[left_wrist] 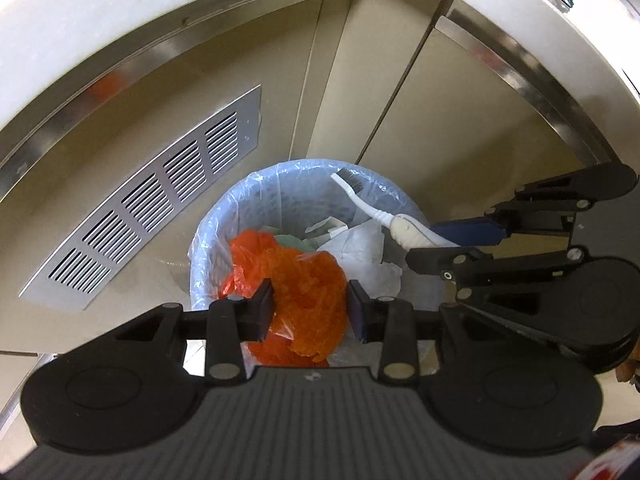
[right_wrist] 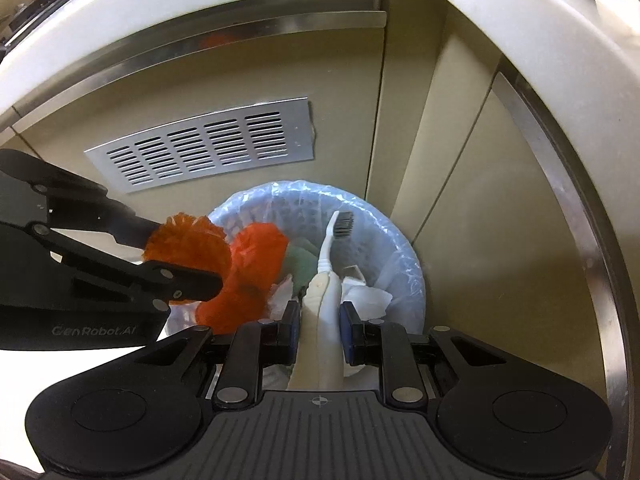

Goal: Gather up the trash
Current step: 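Open both tools to drop the scrubber and toothbrush into the wastebasket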

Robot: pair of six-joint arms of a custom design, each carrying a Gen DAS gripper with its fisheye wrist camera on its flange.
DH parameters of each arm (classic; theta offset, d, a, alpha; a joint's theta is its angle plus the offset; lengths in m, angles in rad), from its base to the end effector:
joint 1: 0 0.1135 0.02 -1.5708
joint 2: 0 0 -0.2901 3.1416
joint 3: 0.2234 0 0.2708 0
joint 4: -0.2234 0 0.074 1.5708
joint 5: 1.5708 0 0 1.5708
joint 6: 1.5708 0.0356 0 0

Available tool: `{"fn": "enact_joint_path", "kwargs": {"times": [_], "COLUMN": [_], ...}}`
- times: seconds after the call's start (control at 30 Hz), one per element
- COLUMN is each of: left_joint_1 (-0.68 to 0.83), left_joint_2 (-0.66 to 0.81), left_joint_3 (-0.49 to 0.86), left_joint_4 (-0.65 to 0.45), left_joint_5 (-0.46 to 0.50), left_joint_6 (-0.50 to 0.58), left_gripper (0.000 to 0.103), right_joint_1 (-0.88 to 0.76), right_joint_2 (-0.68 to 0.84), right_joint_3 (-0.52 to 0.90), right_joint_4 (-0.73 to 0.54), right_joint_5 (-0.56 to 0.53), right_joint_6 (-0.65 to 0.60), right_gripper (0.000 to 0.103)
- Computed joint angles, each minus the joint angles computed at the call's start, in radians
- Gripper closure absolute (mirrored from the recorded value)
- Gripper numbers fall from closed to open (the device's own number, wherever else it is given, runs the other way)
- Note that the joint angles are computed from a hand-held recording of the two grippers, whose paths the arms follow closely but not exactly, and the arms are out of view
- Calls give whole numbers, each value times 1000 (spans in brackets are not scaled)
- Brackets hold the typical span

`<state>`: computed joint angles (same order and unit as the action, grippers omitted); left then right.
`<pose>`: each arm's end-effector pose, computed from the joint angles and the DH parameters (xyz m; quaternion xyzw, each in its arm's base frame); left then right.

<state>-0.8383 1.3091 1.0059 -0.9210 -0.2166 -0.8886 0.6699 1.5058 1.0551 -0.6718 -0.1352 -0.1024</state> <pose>0.1741 -0.1821 0.2698 -0.0433 0.9785 -0.0611 0.1923 0.2419 0.1977 0.2435 -0.3803 0.8955 0.1253 0.1945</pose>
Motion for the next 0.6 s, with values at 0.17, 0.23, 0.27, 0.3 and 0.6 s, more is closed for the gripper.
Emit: {"fn": "enact_joint_path", "kwargs": {"times": [0.17, 0.23, 0.27, 0.3, 0.6], "left_joint_1": [24, 38, 46, 54, 82], "left_joint_2": [15, 19, 21, 24, 23], "left_joint_3": [-10, -17, -21, -27, -62], "left_joint_4": [24, 38, 44, 56, 97], "left_joint_5": [9, 14, 19, 22, 19], "left_joint_6": [14, 22, 28, 34, 39], "left_gripper": [69, 69, 68, 68, 29], "right_joint_1": [-2, -4, -5, -7, -15], "right_joint_2": [22, 31, 35, 41, 79], "right_joint_3": [-10, -6, -5, -3, 19], "right_joint_4": [28, 30, 31, 32, 24], "right_joint_5": [4, 1, 0, -2, -11], "right_joint_6": [-5, -2, 0, 0, 13], "right_gripper": [82, 82, 82, 82, 82]}}
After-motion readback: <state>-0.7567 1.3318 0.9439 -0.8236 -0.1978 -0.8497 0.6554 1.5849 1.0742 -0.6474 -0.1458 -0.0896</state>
